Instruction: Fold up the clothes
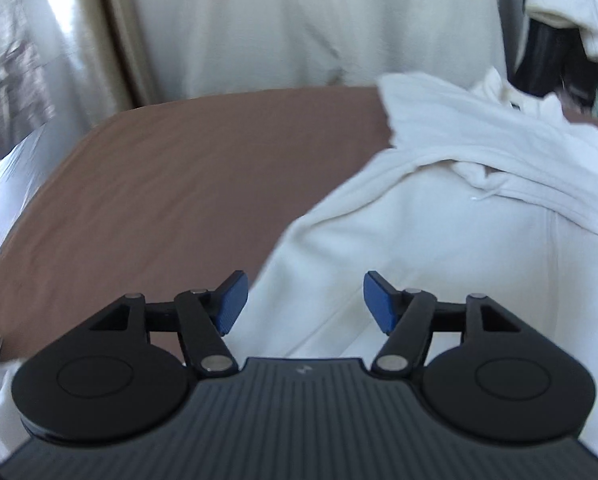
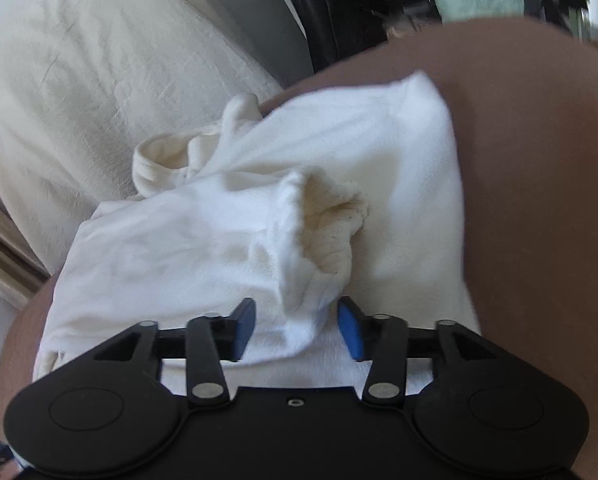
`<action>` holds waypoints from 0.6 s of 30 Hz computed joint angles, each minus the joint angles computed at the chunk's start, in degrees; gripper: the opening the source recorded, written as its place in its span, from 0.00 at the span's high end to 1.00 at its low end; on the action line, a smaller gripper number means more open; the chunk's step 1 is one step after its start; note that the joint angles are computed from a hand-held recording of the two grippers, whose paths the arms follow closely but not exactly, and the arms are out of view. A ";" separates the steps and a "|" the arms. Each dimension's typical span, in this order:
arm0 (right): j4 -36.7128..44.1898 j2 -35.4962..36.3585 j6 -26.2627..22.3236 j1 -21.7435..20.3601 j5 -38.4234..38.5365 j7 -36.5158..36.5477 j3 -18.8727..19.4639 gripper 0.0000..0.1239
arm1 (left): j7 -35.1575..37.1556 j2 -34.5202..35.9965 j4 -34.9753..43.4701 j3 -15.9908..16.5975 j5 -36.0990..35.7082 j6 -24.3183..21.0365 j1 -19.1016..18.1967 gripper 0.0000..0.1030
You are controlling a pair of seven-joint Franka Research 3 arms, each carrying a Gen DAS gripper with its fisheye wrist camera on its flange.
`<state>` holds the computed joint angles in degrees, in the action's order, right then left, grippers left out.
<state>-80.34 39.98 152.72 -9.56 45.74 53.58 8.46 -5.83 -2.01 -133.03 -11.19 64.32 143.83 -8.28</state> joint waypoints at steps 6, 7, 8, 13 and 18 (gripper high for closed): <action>-14.88 -11.60 4.15 -0.84 3.65 -7.12 -0.05 0.56 | -0.82 -5.01 -6.45 0.67 -5.95 6.39 1.78 0.38; -16.59 -13.06 4.20 -0.39 3.63 -7.21 -0.79 0.56 | -0.96 -5.11 -6.97 0.81 -6.18 8.77 2.28 0.38; -18.21 -14.46 4.30 0.29 3.16 -7.01 -1.69 0.56 | -0.88 -5.13 -7.44 0.92 -6.54 10.97 2.74 0.36; -24.64 -20.96 0.65 3.64 -3.15 -3.85 -5.98 0.56 | 11.04 -3.97 -7.45 -0.17 -14.57 9.32 1.77 0.32; -28.98 -26.48 -7.30 3.95 -4.49 -11.77 -7.25 0.55 | 11.92 -6.27 -10.16 -0.03 -16.94 12.51 2.62 0.29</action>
<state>-109.32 13.49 145.42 -5.61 41.25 41.80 1.21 6.09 -8.27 -143.19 -11.23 47.38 156.34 -5.66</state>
